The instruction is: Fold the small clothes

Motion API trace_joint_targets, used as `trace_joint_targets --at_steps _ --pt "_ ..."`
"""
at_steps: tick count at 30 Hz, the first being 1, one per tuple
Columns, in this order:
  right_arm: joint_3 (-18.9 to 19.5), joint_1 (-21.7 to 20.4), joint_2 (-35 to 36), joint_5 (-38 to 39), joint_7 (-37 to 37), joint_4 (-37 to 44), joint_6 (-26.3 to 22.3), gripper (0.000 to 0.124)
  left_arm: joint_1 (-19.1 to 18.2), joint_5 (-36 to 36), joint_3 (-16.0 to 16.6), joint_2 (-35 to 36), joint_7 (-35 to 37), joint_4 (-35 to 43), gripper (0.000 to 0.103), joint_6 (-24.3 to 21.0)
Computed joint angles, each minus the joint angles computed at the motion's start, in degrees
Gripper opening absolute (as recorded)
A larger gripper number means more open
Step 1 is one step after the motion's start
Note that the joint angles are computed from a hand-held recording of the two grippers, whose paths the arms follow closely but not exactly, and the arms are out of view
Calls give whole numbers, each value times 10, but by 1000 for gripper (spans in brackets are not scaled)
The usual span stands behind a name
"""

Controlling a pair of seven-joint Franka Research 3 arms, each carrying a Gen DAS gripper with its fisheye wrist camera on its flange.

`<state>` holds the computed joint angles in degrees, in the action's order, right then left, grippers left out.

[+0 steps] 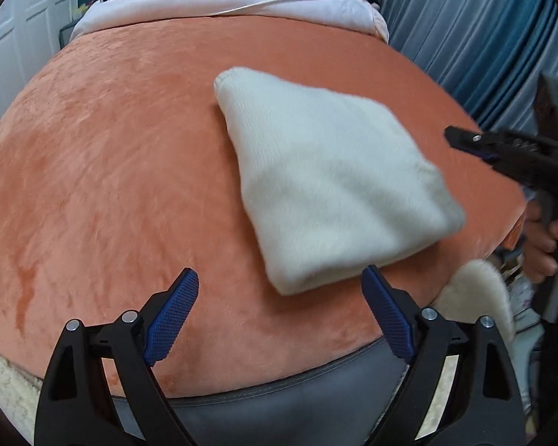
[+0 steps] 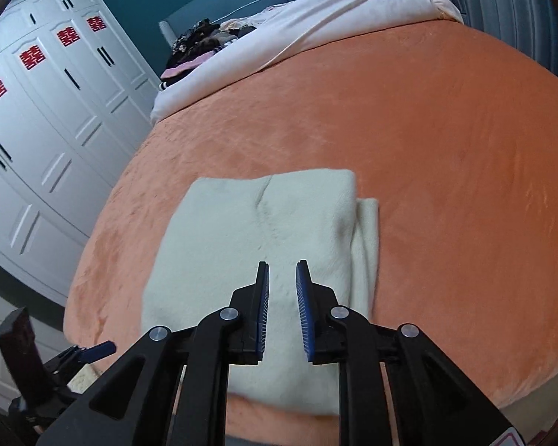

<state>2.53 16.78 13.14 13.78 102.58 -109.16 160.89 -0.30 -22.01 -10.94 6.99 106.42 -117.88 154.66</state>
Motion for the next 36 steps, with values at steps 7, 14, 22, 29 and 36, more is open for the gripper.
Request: trace_joint_targets --at_steps 7,14,22,29,36 --pt "-27 17 27 -90 110 -22 -32 9 -29 240 36 80 -193 55 65 -28" --pt "-31 14 -11 -120 132 -27 -19 65 22 137 -12 16 -88 23 74 -34" --pt "5 -30 75 -16 66 73 -74 78 33 -91 -19 140 -29 215 94 -68" --pt "45 -61 131 119 -15 110 -65 84 -6 66 -14 282 -145 381 96 -133" --pt "48 -58 156 180 -41 130 -51 83 -30 156 -9 321 -236 447 98 -173"
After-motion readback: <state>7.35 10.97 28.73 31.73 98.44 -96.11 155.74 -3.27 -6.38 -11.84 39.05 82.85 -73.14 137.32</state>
